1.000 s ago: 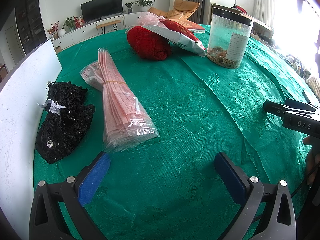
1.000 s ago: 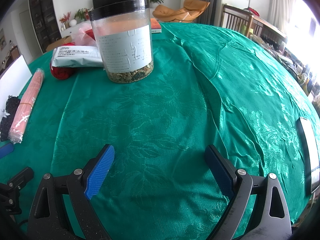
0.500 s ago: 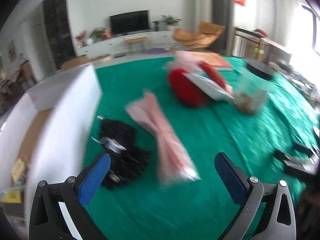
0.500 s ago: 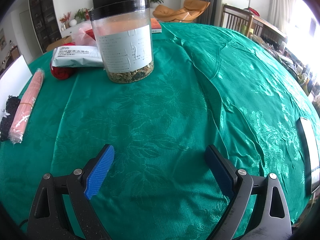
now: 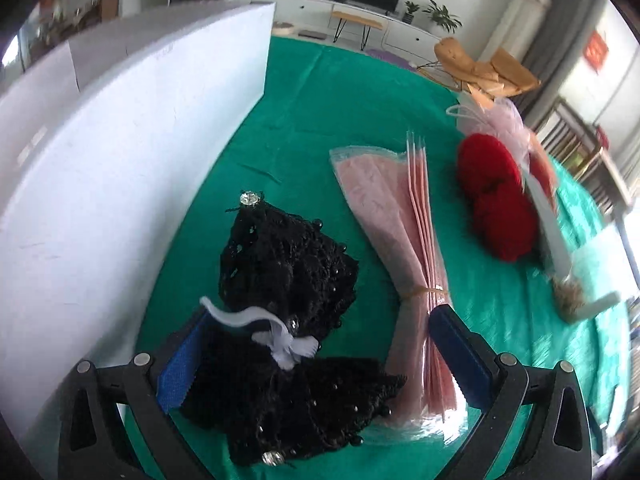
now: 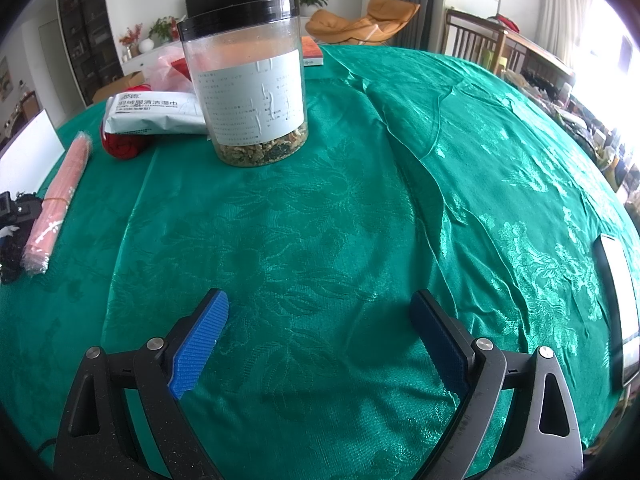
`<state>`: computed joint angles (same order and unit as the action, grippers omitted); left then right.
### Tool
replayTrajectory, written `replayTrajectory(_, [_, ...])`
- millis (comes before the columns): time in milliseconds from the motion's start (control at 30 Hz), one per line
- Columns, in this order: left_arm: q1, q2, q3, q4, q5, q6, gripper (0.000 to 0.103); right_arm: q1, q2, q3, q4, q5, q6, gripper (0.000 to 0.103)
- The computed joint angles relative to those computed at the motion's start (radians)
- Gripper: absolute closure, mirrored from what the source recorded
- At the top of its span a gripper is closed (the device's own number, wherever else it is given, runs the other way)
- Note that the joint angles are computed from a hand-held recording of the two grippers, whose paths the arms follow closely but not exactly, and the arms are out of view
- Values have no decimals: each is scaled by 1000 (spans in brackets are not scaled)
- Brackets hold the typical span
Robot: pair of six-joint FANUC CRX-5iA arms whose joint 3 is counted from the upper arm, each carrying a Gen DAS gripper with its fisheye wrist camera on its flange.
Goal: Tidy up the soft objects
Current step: 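Reach the left tool to the black lace item and close on it, then close the right gripper on the pink mask bundle while the left holds the black lace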
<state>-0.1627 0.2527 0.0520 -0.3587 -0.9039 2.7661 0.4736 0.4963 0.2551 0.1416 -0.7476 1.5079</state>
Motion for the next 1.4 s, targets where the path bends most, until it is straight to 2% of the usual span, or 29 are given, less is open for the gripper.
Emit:
replayTrajectory(67, [10, -8, -16, 6, 34, -1, 0, 0, 0, 0, 0, 0, 0, 9])
replayTrajectory(100, [7, -4, -7, 3, 27, -16, 5, 0, 0, 0, 0, 0, 0, 9])
replayTrajectory(133, [2, -5, -6, -9, 29, -21, 18, 0, 0, 0, 0, 0, 0, 9])
replayTrajectory(167, [-6, -7, -2, -22, 34, -14, 24, 0, 0, 0, 0, 0, 0, 9])
replayTrajectory(200, [-8, -15, -12, -21, 56, -11, 38, 0, 0, 0, 0, 0, 0, 9])
replayTrajectory(233, [-8, -22, -20, -14, 74, -11, 46, 0, 0, 1, 0, 0, 0, 9])
replayTrajectory(267, [-15, -24, -16, -22, 69, -1, 48, 0, 0, 1, 0, 0, 0, 9])
replayTrajectory(367, [-43, -30, 5, -80, 47, 48, 63, 0, 0, 1, 0, 0, 0, 9])
replayTrajectory(433, [-37, -45, -12, -80, 88, 60, 63, 0, 0, 1, 0, 0, 0, 9])
replayTrajectory(500, [-35, -28, 15, -106, 43, 100, 63, 0, 0, 1, 0, 0, 0, 9])
replayTrajectory(567, [-21, -37, -7, -127, 81, 172, 58, 0, 0, 1, 0, 0, 0, 9])
replayTrajectory(600, [-6, -42, -27, -121, 123, 185, 48, 0, 0, 1, 0, 0, 0, 9])
replayTrajectory(633, [6, -39, -34, -106, 143, 177, 32, 0, 0, 1, 0, 0, 0, 9])
replayTrajectory(700, [22, -10, -19, -74, 154, 137, 21, 0, 0, 0, 0, 0, 0, 9])
replayTrajectory(767, [8, 25, 35, -106, 111, 110, 21, 0, 0, 0, 0, 0, 0, 9])
replayTrajectory(833, [19, 57, 70, -87, 112, 73, 21, 0, 0, 0, 0, 0, 0, 9])
replayTrajectory(933, [16, 106, 131, -117, 94, 104, 16, 0, 0, 0, 0, 0, 0, 9])
replayTrajectory(967, [6, 131, 167, -121, 57, 61, 16, 0, 0, 0, 0, 0, 0, 9])
replayTrajectory(1033, [-11, 152, 195, -116, 40, -29, 44, 0, 0, 1, 0, -1, 0, 9])
replayTrajectory(1167, [-39, 108, 117, -56, 133, -70, 49, -1, 1, 3, -8, -3, 8, 8])
replayTrajectory(1233, [-66, 98, 91, -7, 184, -132, 50, -1, 0, 3, -8, -4, 8, 8])
replayTrajectory(1267, [-85, 104, 88, 26, 213, -177, 50, -1, 0, 3, -8, -4, 8, 8])
replayTrajectory(1367, [-99, 138, 61, 233, 358, -384, 50, -2, -1, 5, -18, -6, 12, 8])
replayTrajectory(1400, [-108, 163, 87, 276, 362, -432, 48, -4, -1, 9, -27, -9, 16, 8])
